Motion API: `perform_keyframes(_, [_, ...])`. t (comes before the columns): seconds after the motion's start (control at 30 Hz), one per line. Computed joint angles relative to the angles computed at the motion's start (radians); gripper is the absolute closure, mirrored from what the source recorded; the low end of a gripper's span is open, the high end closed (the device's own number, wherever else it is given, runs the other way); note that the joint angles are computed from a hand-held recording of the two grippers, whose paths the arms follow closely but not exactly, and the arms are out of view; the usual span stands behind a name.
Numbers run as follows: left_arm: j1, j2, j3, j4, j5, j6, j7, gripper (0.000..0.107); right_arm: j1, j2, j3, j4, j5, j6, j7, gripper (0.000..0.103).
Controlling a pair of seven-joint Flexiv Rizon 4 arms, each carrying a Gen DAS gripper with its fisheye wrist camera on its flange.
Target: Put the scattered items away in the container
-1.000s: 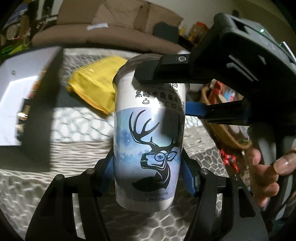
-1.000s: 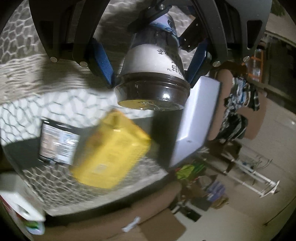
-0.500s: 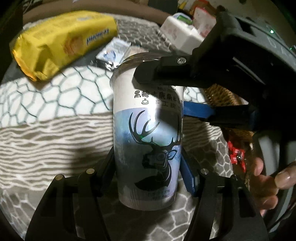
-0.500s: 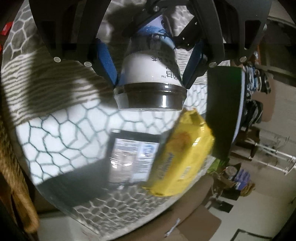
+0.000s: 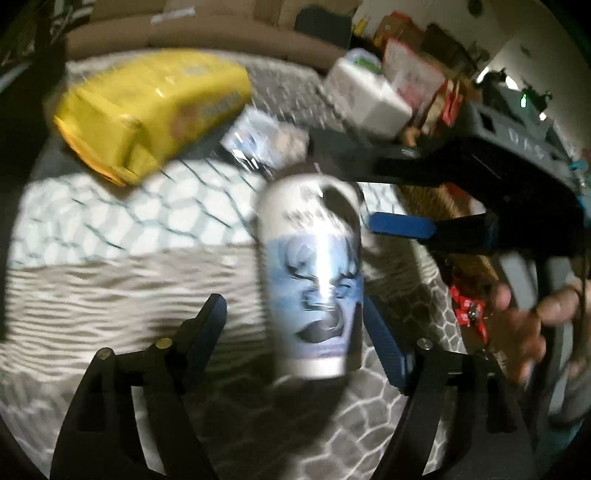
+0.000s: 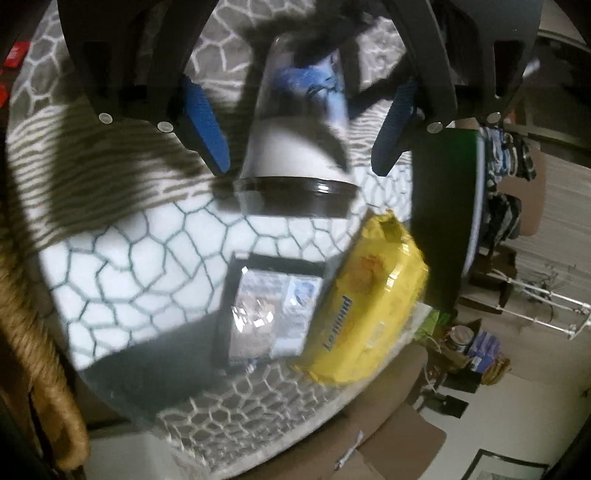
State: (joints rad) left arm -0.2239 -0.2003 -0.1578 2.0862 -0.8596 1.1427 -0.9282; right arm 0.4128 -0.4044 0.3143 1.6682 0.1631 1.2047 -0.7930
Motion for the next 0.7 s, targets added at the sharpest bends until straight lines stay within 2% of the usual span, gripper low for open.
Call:
perform_keyframes(0.1, [0.016,0.032,0.017,0.02,-0.057,0.068,0.016,0.018,0.021,0.023,-0.044,-0.012,-0.065,-0.002,0.029,0.019])
perform_keyframes(0.23, [0.053,-0.034,0.046,-0.057,0.021,0.084,-0.102,0.016,0.01,-0.022,-0.053,-0.103,-0.077,0.001,0.046,0.016])
perform_keyframes(0.33, [0.075,-0.099,0.058,-0.109,0.121,0.122,-0.188,0.016,-0.006,-0.107,-0.046,-0.223,-0.063,-0.024,0.047,0.016])
perform_keyframes(0.47, [0.044,-0.205,0.135,-0.193,0.367,0.178,-0.363,0.016,-0.03,-0.263,-0.035,-0.424,-0.026,-0.081,0.061,0.016])
perform_keyframes(0.6, [0.068,-0.275,0.125,-0.251,0.428,0.161,-0.438,0.016,-0.033,-0.402,-0.038,-0.619,-0.021,-0.16,0.056,0.016])
perform_keyframes(0.7, [0.129,-0.307,0.057,-0.269,0.418,0.188,-0.434,0.016,-0.028,-0.519,-0.042,-0.8,-0.023,-0.263,0.046,0.016])
